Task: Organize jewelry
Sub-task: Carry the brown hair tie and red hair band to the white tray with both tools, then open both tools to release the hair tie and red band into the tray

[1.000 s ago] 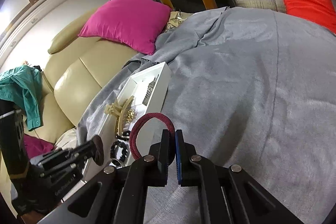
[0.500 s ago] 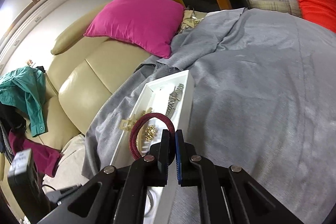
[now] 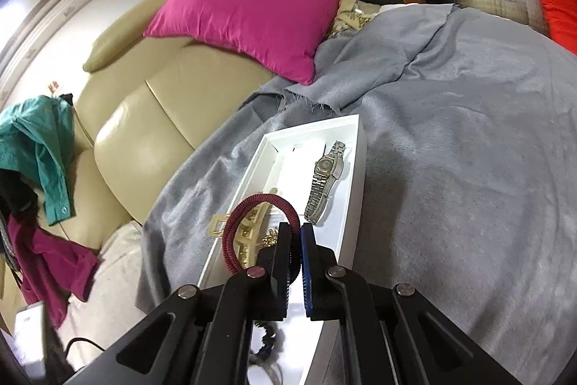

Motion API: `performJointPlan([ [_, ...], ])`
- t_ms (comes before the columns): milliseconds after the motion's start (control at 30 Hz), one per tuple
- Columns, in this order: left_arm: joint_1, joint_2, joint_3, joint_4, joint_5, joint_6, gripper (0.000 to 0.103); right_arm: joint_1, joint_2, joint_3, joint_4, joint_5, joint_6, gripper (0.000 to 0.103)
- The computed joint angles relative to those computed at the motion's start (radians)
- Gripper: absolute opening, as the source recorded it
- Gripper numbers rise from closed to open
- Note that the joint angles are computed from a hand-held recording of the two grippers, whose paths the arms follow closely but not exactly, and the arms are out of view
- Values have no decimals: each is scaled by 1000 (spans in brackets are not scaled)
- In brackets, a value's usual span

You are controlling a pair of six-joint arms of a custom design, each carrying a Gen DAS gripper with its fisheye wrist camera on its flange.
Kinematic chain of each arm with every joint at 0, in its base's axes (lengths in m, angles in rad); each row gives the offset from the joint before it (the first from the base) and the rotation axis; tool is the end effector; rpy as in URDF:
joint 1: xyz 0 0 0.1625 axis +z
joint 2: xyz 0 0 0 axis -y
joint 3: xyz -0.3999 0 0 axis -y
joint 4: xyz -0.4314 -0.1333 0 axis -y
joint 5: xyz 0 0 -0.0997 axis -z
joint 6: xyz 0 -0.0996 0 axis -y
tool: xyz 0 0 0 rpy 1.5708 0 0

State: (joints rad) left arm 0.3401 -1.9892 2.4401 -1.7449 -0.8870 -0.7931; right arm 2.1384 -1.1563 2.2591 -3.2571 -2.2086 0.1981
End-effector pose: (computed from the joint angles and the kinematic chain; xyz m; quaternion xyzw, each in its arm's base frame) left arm -0.2179 -0.2853 0.2384 0.2477 0.9008 -0.2126 0.2863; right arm 0.3220 -0.3674 0.1317 0.0784 -0.9105 0.3655 0.1765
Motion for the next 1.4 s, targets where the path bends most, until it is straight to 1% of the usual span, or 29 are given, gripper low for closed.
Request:
performJointPlan([
  [133, -2, 8, 2, -8, -14, 8, 9, -21, 26, -37, 40, -13, -30, 6],
  [267, 5, 17, 1, -18, -26, 14, 9, -46, 43, -73, 78, -5, -42, 6],
  [367, 13, 22, 1, -24, -37, 18, 9, -51, 64, -97, 102, -16, -52, 6],
  [533, 20, 26, 2, -35, -63, 27, 8, -60, 91, -123, 117, -3, -64, 6],
  [600, 18, 24, 3, -31, -69, 25, 8, -61, 107, -148, 135, -14, -83, 6],
  [700, 19, 22, 5, -29, -80, 24, 8, -74, 124, -193, 183, -5, -92, 6],
  [833, 25, 20, 4, -31, -83, 25, 8, -85, 163, -268, 252, -17, -117, 6],
  [967, 59, 43, -2, -60, -98, 53, 8, -98, 206, -337, 329, -29, -134, 6],
  [1100, 79, 56, -8, -77, -105, 64, 8, -112, 237, -382, 374, -31, -147, 6],
  [1267, 104, 83, -19, -87, -97, 70, 8, -126, 261, -417, 422, -50, -142, 6],
  [1300, 117, 97, -24, -102, -93, 86, 8, -128, 262, -420, 429, -52, -136, 6],
  [1400, 122, 107, -27, -113, -90, 91, 8, -131, 266, -426, 446, -59, -133, 6],
])
